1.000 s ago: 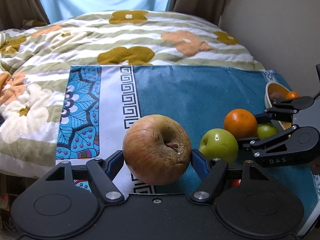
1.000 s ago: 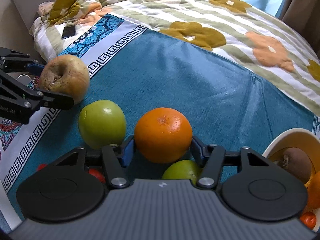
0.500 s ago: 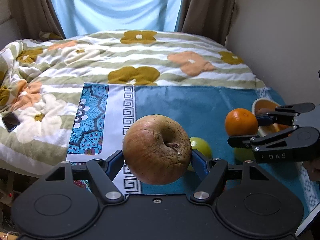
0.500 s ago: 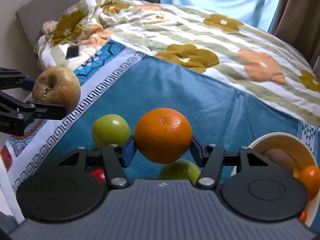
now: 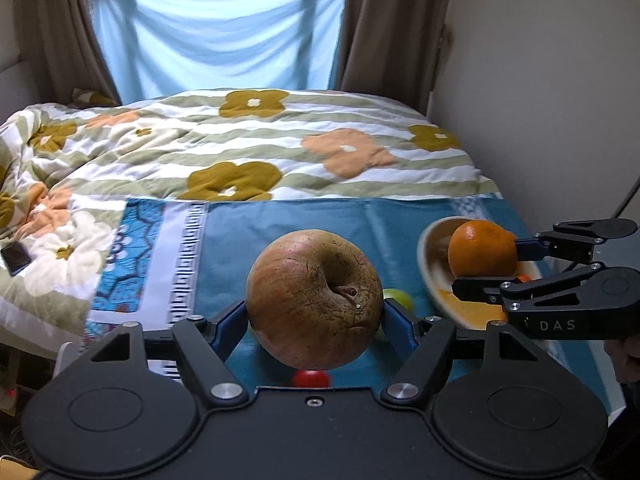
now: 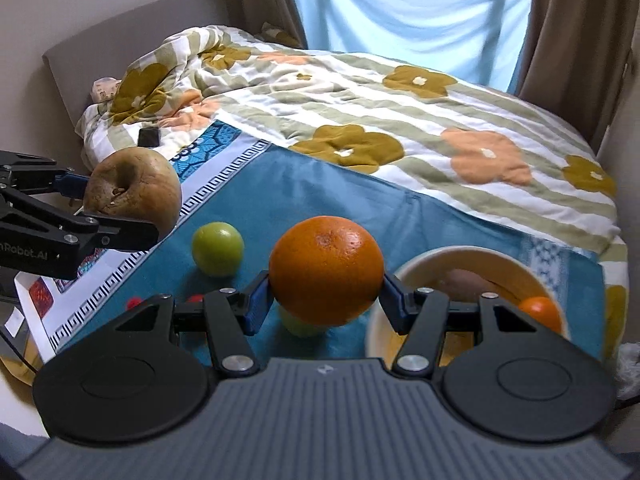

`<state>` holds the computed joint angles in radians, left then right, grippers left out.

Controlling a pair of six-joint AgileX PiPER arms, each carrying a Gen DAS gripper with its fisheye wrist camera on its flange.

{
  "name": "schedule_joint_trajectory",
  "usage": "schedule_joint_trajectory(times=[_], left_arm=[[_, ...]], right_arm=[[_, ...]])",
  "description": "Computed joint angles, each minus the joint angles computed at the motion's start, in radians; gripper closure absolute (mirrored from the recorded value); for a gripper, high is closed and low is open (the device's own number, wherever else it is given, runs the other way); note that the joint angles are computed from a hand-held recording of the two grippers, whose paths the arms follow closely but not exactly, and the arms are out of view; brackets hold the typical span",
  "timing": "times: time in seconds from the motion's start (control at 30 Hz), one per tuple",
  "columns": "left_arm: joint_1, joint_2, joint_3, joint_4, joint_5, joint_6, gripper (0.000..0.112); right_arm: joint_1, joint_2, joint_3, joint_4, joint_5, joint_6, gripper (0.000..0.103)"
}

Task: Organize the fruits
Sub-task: 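Carry the apple into the bowl and open the left tool while the right tool carries the orange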

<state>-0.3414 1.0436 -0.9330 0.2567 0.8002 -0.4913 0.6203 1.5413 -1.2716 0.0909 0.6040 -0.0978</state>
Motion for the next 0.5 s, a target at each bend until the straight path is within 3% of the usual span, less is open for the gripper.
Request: schedule_joint_trajectory(times=[0.23,0.5], left_arm=[[-0.195,0.109,-0.054,0.129,-0.017,-0.203,0.036],[-0.266,0.293,-0.129,0.149,-0.102,-0.245,0.036]], right_arm=[[-0.15,-0.087,0.095,0.117,-0.009,-0.171,0.031],[-0.328,-0.091,0.154,0.277,-0.019,-0.387,0.031]])
